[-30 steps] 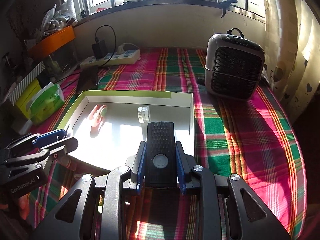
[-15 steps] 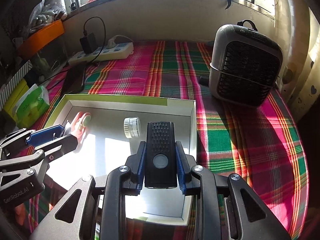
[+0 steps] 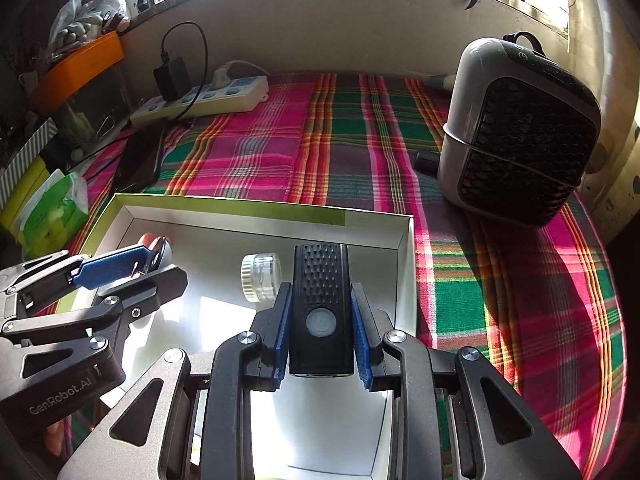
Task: Organize objects
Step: 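Carry the black remote and black holder over the box with both grippers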
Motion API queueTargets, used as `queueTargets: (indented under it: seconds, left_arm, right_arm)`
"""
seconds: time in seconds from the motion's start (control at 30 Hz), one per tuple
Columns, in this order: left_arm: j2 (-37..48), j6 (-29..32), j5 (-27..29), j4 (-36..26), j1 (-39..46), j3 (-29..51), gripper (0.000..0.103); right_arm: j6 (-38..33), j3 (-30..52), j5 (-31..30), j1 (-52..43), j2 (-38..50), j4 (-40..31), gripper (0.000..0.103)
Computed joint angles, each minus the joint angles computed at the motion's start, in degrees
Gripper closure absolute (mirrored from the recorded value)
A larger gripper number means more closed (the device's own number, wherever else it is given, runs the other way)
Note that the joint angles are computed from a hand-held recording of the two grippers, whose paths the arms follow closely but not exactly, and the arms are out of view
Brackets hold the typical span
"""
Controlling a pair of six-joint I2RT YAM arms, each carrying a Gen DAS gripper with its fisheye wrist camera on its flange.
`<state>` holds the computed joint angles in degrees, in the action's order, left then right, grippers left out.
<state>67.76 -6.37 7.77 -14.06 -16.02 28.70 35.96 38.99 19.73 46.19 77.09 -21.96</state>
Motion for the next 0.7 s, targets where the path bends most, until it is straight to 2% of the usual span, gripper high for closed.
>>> queueTargets:
  seconds: [0.27,0.7]
  left_arm:
    - [4.1,-0.5,-0.7,1.6,-0.9,1.4,0.064]
    - [5.8,-0.7,-3.8,2.8,-3.0,2.0,0.064]
  right_arm:
    - [-0.8,0.5,-0.1,-0.3,2.5,1.5,0.075]
    - [-1.7,0.8,-0.5,-0.7,3.3,2.3,0.075]
